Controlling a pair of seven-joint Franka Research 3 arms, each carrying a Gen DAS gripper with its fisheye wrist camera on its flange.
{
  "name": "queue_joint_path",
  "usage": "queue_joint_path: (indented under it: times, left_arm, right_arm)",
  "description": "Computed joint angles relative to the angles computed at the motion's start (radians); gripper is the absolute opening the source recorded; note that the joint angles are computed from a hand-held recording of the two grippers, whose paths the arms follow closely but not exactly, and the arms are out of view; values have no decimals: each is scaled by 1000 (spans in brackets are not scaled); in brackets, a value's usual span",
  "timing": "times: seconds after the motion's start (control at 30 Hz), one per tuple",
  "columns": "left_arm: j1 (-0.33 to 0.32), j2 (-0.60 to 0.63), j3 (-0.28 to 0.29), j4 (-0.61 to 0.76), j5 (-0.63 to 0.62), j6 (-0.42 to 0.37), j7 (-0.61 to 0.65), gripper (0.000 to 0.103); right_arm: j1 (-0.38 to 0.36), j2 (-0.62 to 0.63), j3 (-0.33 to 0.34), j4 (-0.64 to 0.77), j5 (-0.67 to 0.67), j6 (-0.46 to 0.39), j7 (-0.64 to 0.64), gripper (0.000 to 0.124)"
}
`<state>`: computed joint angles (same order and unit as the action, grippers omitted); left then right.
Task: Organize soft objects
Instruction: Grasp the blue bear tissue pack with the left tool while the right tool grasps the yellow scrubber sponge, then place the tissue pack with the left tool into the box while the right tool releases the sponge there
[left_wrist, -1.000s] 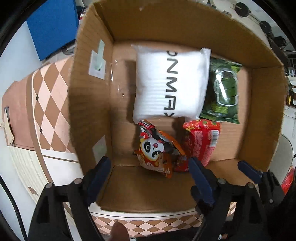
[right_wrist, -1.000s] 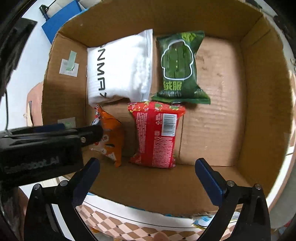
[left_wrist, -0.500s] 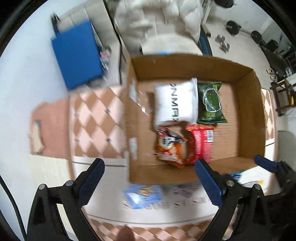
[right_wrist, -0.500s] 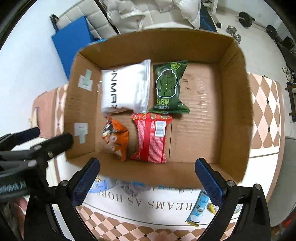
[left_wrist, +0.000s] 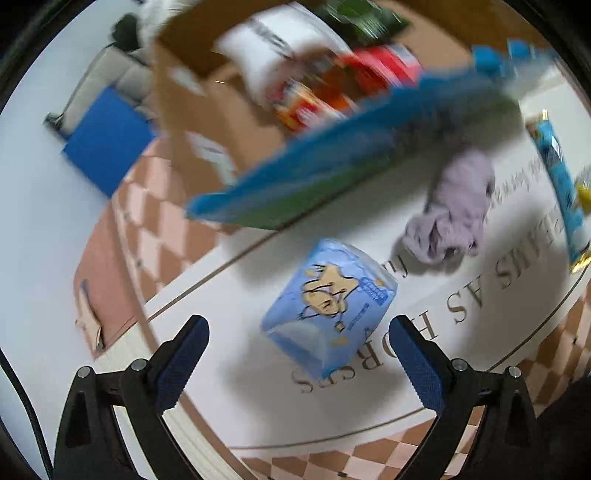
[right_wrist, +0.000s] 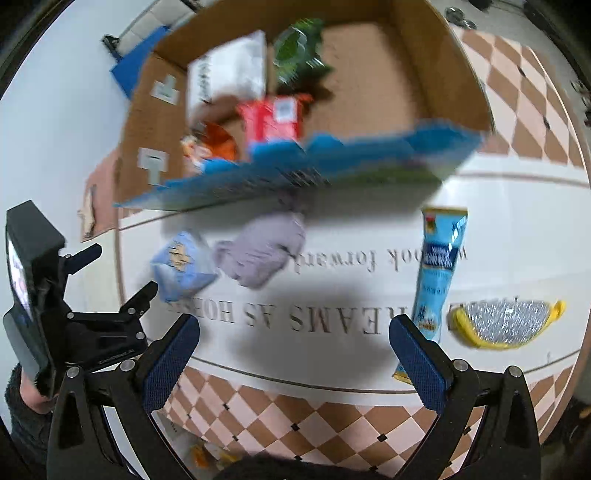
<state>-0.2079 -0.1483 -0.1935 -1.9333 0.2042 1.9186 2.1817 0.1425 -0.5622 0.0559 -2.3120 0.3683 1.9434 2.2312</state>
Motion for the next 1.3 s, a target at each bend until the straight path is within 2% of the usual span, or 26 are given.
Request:
queue_joint_path:
  times: [0.1,0.27,0.4,0.5,0.53,0.6,0.63,0.7,0.77,0.83,0.87,1.0,1.1,1.17,1.3]
  left_arm:
    - [-8,12,-7,-38,21,31,38,100]
    - [-12,52,-16,-43,47,23,23,100]
    - [-13,85,-18,-27,34,-17,-13,100]
    - [-8,97,-14,-20,4,-39,-55,99]
    - [-7,107,-13,-5,-13,-60,-72,98]
    - [1,128,-8,33,-56,-123,-130,88]
    - [6,133,-6,44,-75,-146,-159,86]
    - [21,171,5,102,-141,-260,-238,80]
    - [47,202,20,144,-222,-355,-326,79]
    - [75,209,32,150,-284,-402,-391,79]
    - [89,205,38,145,-309,-410,-422,79]
    - [133,203,55,136,-381,-451,-497,79]
    - [150,183,59,114,-361,-427,-511,79]
    - [150,156,55,99,-324,-391,-488,79]
    - [133,112,46,102,-290,-369,-421,80]
  right_arm:
    - [-13,-56,13,-71,-1,11,54,103]
    - [-105,-243,34,-193,-58,-60,286,103]
    - [-211,-421,20,-315,-90,-126,479,103]
    - [-260,-498,-5,-401,-72,-136,552,102]
    - [-268,-512,-12,-423,-63,-131,563,99]
    - [-277,-524,-26,-460,-40,-114,573,87]
    - [-278,-523,-31,-472,-32,-103,568,81]
    - [-269,-481,-42,-463,-36,-113,535,68]
    - [-248,-426,-52,-438,-45,-130,476,65]
    - [-217,-359,-54,-389,-73,-161,386,64]
    - [-207,-339,-50,-374,-84,-163,348,62]
    - [-148,-239,-53,-288,-121,-259,159,59]
    - [-125,-190,-44,-245,-129,-328,62,59]
    - [-121,-172,-38,-229,-124,-362,29,61]
    - [-143,-192,-16,-232,-95,-344,66,70]
